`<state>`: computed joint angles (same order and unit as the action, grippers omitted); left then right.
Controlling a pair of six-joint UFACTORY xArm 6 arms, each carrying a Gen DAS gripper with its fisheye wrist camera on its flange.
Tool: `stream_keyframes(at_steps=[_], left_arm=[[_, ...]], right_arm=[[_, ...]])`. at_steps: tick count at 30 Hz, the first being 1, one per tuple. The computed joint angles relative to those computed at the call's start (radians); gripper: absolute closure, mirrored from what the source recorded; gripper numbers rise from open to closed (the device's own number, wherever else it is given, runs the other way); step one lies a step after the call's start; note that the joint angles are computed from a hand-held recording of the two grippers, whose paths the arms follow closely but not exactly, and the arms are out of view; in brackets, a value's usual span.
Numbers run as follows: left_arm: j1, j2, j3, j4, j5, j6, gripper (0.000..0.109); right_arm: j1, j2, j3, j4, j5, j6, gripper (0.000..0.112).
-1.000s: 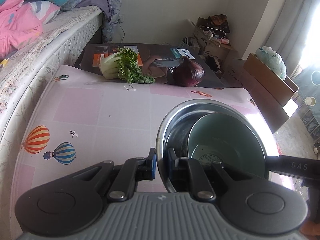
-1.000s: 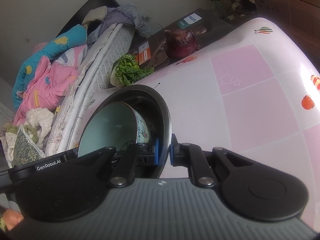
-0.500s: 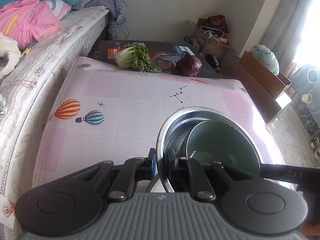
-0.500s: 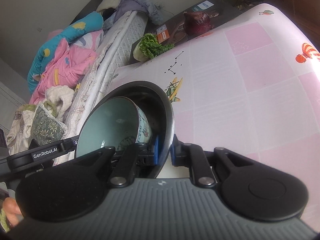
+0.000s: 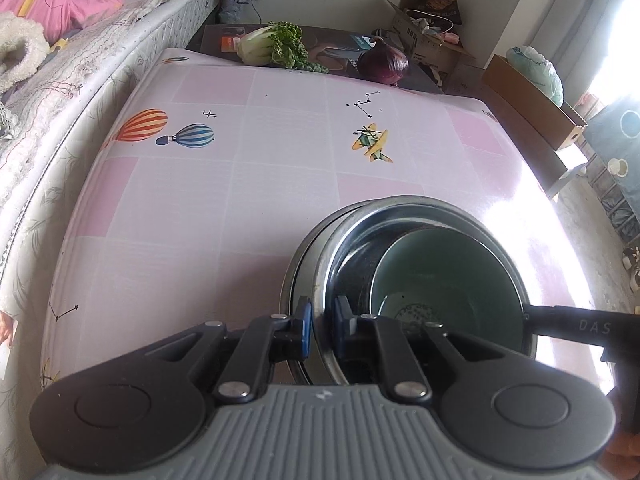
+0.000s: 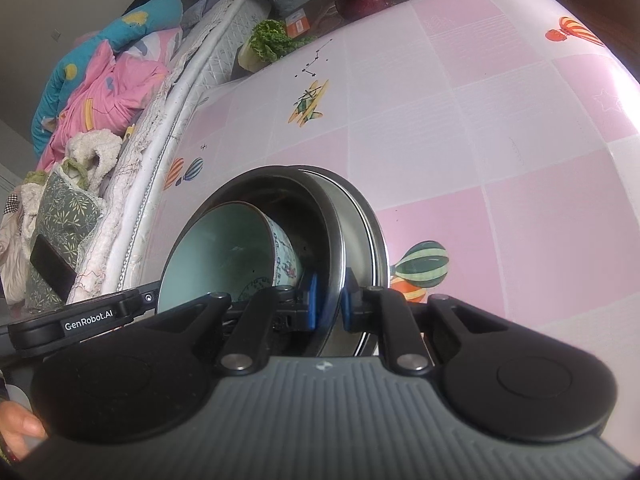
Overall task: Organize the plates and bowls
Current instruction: 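Carry the nested bowls over the plate and lower them onto it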
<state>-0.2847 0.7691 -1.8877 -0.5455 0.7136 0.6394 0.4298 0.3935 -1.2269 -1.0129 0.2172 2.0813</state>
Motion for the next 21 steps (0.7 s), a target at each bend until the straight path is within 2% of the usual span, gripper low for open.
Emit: stream_keyframes(at_steps=[3, 6, 11, 14, 16, 17, 18, 21], left_arm=[[-0.002, -0.021, 0.036, -0.028, -0.032, 0.029, 0.097], [-0.005, -0.04, 0.063, -0.051, -0.055, 0.059, 0.096], [-0.012, -0.097, 0.143, -0.114, -0.111, 0.142, 0.09], [-0.017, -0.133, 0.195, -0.147, -0.156, 0.184, 0.083], [-0.012, -0.154, 0.217, -0.187, -0.166, 0.217, 0.067], [-0.007, -0.167, 0.231, -0.216, -0.166, 0.238, 0.065], [-0.005, -0.177, 0.241, -0.232, -0.168, 0.252, 0.061], [0.003, -0.211, 0.278, -0.275, -0.187, 0.294, 0.046]], right_arm=[[0.002, 0.005, -0.006, -0.025, 0.01, 0.016, 0.1], [0.004, 0.012, -0.012, 0.006, 0.024, -0.024, 0.099], [0.016, 0.004, -0.028, 0.033, 0.085, -0.086, 0.097], [0.023, -0.016, -0.024, -0.01, 0.115, -0.05, 0.092], [0.028, -0.042, -0.007, -0.051, 0.138, -0.008, 0.086], [0.035, -0.056, 0.002, -0.061, 0.164, 0.005, 0.081], [0.041, -0.069, 0.011, -0.076, 0.183, 0.026, 0.071], [0.045, -0.113, 0.055, -0.193, 0.169, 0.169, 0.065]])
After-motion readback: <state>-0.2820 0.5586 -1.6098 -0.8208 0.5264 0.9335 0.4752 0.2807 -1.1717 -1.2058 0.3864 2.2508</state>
